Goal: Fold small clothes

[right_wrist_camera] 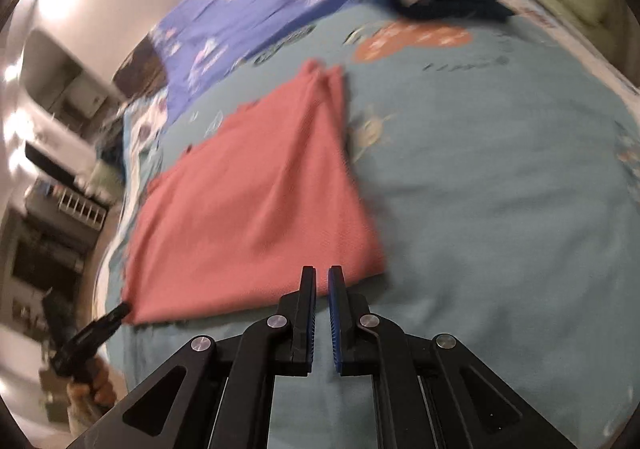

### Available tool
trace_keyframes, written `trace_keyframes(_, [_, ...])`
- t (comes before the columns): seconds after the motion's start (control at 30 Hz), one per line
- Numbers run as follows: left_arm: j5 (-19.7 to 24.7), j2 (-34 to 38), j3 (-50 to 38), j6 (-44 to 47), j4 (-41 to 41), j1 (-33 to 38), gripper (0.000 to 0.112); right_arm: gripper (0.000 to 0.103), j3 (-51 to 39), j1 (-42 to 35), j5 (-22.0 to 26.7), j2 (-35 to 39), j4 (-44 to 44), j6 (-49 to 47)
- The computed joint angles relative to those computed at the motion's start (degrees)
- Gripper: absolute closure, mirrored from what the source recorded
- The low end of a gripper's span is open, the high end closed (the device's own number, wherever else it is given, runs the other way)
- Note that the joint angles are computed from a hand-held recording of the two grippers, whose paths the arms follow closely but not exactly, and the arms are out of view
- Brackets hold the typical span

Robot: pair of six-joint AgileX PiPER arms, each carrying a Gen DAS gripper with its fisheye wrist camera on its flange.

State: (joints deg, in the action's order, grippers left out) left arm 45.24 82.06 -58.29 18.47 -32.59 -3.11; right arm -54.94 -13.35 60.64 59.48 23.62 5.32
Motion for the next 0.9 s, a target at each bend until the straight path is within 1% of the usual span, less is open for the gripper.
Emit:
trace_keyframes(0.03, [-0.23,-0.72,-0.05,-1.16,1.83,-0.46,0.075,0.098,0.24,1.41,-0.39,1.65,-3.12,2.38])
trace_keyframes(0.07, [0.23,-1.38,-0.29,-2.20,3.87,-0.43,0.075,0.102,0.29,3.08,-0.34,2.70,-6.89,5.92])
trace_keyframes(0.1, [0.28,-2.03,-0.41,-2.57,5.21,-0.41,0.075,0.102,1.13,3.89,-1.14,2.79,-8.37,7.60])
trace_keyframes(0.17, [1.29,-2.74,-0.88,-1.11,4.30,1.34,0.075,0.100,0.69,2.36,-0.07,1.82,-7.09,6.29])
trace_keyframes(0.2, [1.66,-2.80,-1.20,-0.84,3.72,1.94,0.075,0.097,-0.17,2.84,0.32,1.16,-8.19,6.90])
trace_keyframes(0.23, [1.89,-2.87,-1.51,-0.37,2.95,2.85,0.075,0.096,-1.14,5.20,0.06,0.27,-11.19,9.31])
trace_keyframes(0.3, [1.27,-2.96,-2.43,-0.45,2.68,4.27,0.075,0.096,-3.74,10.99,0.21,-0.18,-16.66,12.89])
trace_keyframes(0.33, [1.08,-3.05,-2.88,-0.81,2.85,4.63,0.075,0.096,-4.64,14.38,-0.62,0.25,-18.29,13.66])
trace_keyframes(0.37, [0.96,-3.03,-3.23,-0.90,2.69,4.89,0.075,0.096,-5.89,18.13,-0.68,0.51,-19.97,15.03])
trace_keyframes(0.4, [1.22,-3.01,-3.65,-0.16,1.78,5.86,0.074,0.094,-7.52,23.46,-0.95,1.46,-22.49,17.03])
trace_keyframes(0.43, [1.40,-3.13,-3.73,0.22,1.29,6.46,0.072,0.093,-9.32,26.77,-1.14,3.12,-23.87,18.02])
trace_keyframes(0.47, [1.64,-3.20,-3.92,0.65,0.82,7.15,0.070,0.089,-10.54,30.37,-1.61,4.67,-25.11,18.87])
trace_keyframes(0.5, [1.79,-3.46,-3.86,1.39,0.19,8.13,0.065,0.088,-11.78,34.45,-1.95,6.40,-26.34,19.96])
trace_keyframes(0.63, [2.70,-4.04,-3.63,3.89,-1.53,10.61,0.062,0.083,-14.45,48.08,-3.71,11.90,-30.42,22.46])
trace_keyframes(0.7, [3.12,-4.05,-3.74,5.58,-2.61,12.06,0.061,0.078,-15.99,55.56,-4.09,15.74,-36.12,25.48])
trace_keyframes(0.73, [3.36,-3.89,-3.97,6.29,-3.02,12.63,0.060,0.077,-17.66,59.35,-3.41,18.50,-39.96,27.02])
trace_keyframes(0.83, [3.89,-3.23,-4.46,8.43,-4.25,14.32,0.059,0.076,-21.53,65.82,-2.07,25.12,-45.78,27.34])
trace_keyframes(0.87, [4.13,-2.89,-4.64,9.10,-4.62,14.87,0.059,0.073,-22.90,67.34,-1.74,27.13,-47.20,27.51])
trace_keyframes(0.9, [4.43,-2.28,-5.03,9.66,-4.94,15.46,0.059,0.067,-24.18,68.97,-1.37,29.14,-48.91,27.77])
